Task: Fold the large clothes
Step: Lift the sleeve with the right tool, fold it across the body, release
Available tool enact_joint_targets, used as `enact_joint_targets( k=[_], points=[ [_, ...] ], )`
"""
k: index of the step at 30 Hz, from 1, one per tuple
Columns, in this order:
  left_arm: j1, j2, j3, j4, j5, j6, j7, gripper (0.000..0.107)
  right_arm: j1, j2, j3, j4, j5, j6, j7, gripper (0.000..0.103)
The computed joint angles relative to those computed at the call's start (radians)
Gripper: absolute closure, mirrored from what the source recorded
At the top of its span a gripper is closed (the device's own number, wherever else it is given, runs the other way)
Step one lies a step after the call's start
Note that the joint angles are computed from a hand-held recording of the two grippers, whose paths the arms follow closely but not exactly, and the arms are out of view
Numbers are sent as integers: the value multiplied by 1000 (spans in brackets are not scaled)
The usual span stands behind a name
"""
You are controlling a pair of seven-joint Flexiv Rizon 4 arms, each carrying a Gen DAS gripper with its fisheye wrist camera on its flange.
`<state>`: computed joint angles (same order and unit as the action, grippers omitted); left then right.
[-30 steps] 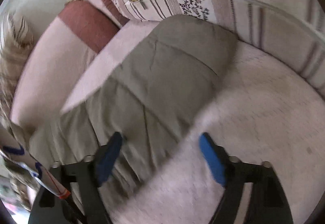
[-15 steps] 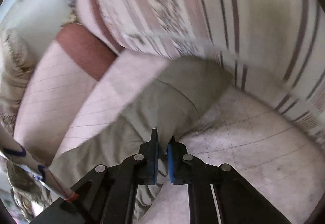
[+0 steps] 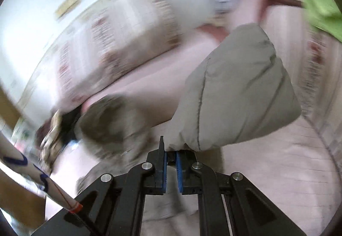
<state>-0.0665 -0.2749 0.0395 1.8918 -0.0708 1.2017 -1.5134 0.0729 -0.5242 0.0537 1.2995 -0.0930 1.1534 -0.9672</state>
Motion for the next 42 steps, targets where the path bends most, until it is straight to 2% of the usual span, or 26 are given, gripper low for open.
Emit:
enact_joint_targets(
  k=[4, 8, 11, 14, 15, 17, 19, 22, 24, 27, 32, 37, 40, 42],
  points=[
    [26, 26, 13, 35, -21, 11, 0, 42, 43, -58, 68, -58, 15, -47, -79, 95],
    [45, 25, 28, 35, -23, -1, -25, 42, 84, -155, 113, -131, 43, -137, -165, 95],
    [58, 24, 32, 33, -26, -6, -36, 42, 138, -232, 90, -179, 19, -214, -189, 95],
    [62, 22, 40, 22, -10, -6, -55, 42, 182, -270, 55, -171, -6, -242, -171, 93],
    [63, 21, 42, 18, -6, -6, -58, 42, 189, -278, 48, -165, -9, -239, -162, 91],
    [65, 18, 45, 6, 5, -9, -67, 42, 195, -282, 45, -155, -13, -226, -156, 75],
    [64, 11, 47, -12, 17, -13, -76, 42, 187, -277, 60, -147, -5, -202, -175, 52],
    [61, -5, 40, -45, 24, -22, -80, 42, 195, -220, 44, -63, -25, -130, -186, 35],
    [64, -19, 22, -71, 7, -34, -61, 42, 194, -170, 36, 7, -41, -76, -190, 30],
    [64, -47, -11, -115, -33, -50, -14, 41, 165, -111, 52, 83, -28, -31, -200, 29],
    [57, -104, -66, -191, -115, -43, 66, 36, 136, -38, 24, 199, -32, 30, -157, 29],
    [47, -166, -123, -260, -194, -26, 167, 31, 72, 11, 41, 277, 5, 51, -136, 29],
    [35, -217, -142, -318, -218, -27, 219, 30, 46, 24, 47, 308, 27, 53, -127, 29],
    [13, -250, -122, -367, -205, -52, 216, 30, 36, 33, 43, 335, 32, 62, -120, 29]
  ],
)
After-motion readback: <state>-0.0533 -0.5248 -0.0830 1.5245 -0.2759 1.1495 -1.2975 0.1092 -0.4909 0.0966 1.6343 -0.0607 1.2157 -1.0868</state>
